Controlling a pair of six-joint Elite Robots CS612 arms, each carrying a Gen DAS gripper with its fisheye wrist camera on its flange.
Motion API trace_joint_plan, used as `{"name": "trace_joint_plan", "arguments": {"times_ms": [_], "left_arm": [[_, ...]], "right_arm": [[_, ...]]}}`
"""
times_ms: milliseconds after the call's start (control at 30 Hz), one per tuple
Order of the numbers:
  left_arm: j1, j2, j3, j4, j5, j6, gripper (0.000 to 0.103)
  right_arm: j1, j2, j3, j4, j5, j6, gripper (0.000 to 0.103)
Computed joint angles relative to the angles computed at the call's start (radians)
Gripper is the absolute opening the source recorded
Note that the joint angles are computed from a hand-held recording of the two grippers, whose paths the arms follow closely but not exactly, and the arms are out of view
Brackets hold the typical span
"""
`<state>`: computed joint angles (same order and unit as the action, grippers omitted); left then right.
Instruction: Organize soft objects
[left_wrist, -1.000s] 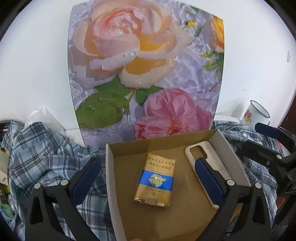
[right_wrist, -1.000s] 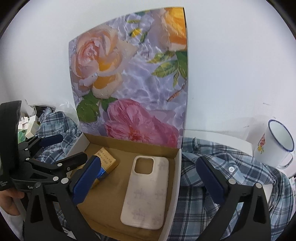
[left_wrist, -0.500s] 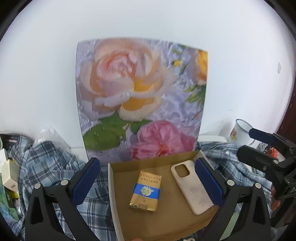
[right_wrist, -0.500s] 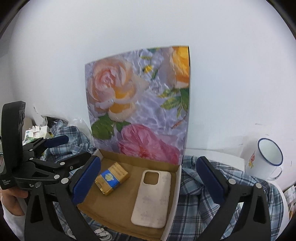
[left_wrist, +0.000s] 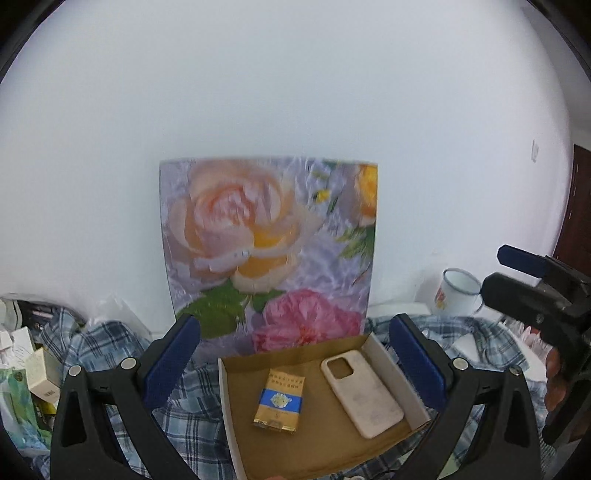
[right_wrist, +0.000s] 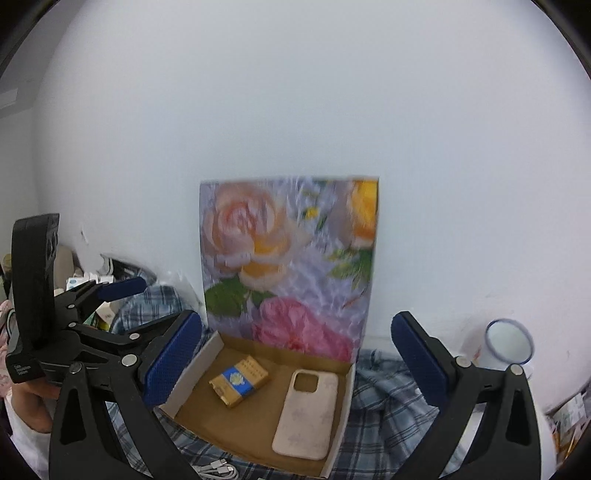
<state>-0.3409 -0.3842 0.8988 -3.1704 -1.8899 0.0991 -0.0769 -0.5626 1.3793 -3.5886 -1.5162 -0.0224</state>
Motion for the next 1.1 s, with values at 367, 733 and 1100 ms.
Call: {"name": "trace_joint_plan", "arguments": {"times_ms": [367, 733, 1100], "left_arm": [[0.006, -0.11, 0.179, -0.192, -0.021, 0.014, 0.103], [0.007, -0.188, 0.352, -0.293, -0.028, 0.065, 0.103], [0.001, -0.211, 0.441, -0.321, -0.021, 0.103, 0.103]], "right_arm": [[0.008, -0.086, 0.133, -0.16, 0.032, -0.015, 0.102], [0.017, -0.112, 0.218, -0.21, -0.002, -0.042, 0.102], [0.014, -0.107, 0.271, -0.229, 0.007, -0.049, 0.102]]}}
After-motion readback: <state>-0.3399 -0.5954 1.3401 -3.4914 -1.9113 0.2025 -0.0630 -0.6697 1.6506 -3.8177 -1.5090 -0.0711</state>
